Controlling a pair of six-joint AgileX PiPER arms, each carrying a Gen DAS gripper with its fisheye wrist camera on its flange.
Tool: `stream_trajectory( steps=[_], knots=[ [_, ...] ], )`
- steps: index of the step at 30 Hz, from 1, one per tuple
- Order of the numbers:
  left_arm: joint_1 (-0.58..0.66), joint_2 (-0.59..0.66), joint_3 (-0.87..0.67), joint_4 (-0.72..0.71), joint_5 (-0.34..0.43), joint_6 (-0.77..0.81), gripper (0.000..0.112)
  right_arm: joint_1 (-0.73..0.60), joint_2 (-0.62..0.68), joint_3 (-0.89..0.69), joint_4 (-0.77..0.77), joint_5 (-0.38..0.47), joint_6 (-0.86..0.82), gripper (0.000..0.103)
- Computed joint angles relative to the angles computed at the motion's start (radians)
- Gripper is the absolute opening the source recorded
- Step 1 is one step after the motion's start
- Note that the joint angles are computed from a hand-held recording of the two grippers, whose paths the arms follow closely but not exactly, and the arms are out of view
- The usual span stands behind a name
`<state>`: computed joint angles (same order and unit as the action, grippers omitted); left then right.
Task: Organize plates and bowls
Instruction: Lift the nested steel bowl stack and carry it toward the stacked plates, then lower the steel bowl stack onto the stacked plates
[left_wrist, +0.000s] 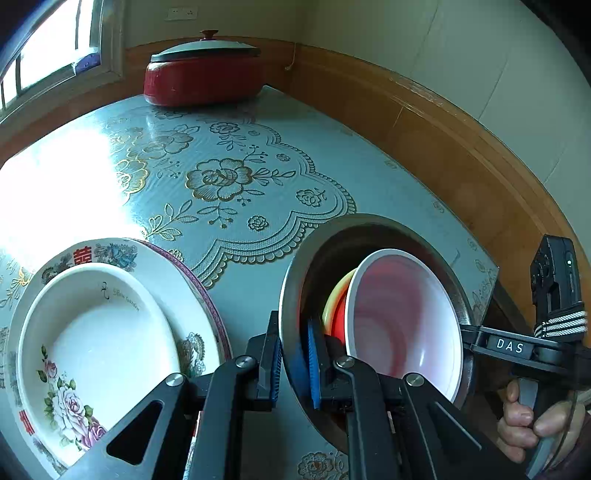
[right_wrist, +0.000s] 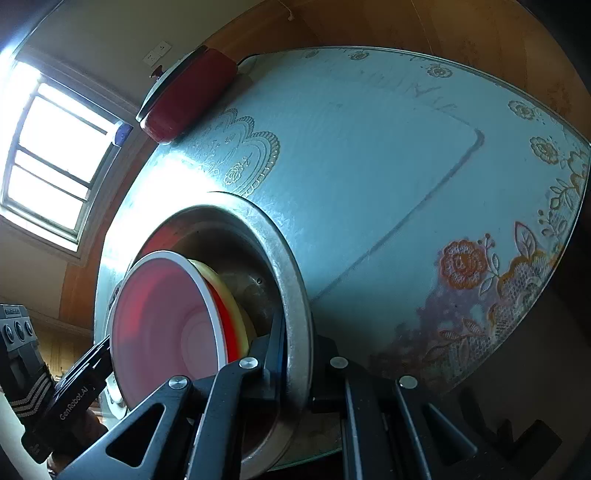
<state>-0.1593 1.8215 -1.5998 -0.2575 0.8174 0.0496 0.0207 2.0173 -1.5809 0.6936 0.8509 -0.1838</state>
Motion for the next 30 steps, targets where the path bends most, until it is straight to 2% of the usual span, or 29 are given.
stream_trajectory(
  steps=[9, 16, 23, 30],
  knots=[
    [-0.018, -0.084, 0.078, 0.039, -0.047, -0.066, 0.01, -0.012, -0.01, 0.01, 0.056, 0.052, -0.08, 0.008],
    [0.034, -0.143, 0.101, -0.004, -0.051, -0.029, 0.01, 0.021, -0.035, -0.03, 0.061, 0.067, -0.082, 0.008],
    [0.197, -0.188, 0.065, -0.127, 0.016, 0.123, 0.01, 0.136, -0.025, -0.154, 0.021, 0.062, -0.015, 0.008],
    [0.443, -0.177, -0.013, -0.288, 0.157, 0.319, 0.01, 0.284, 0.082, -0.378, -0.062, 0.111, 0.146, 0.008]
  ],
)
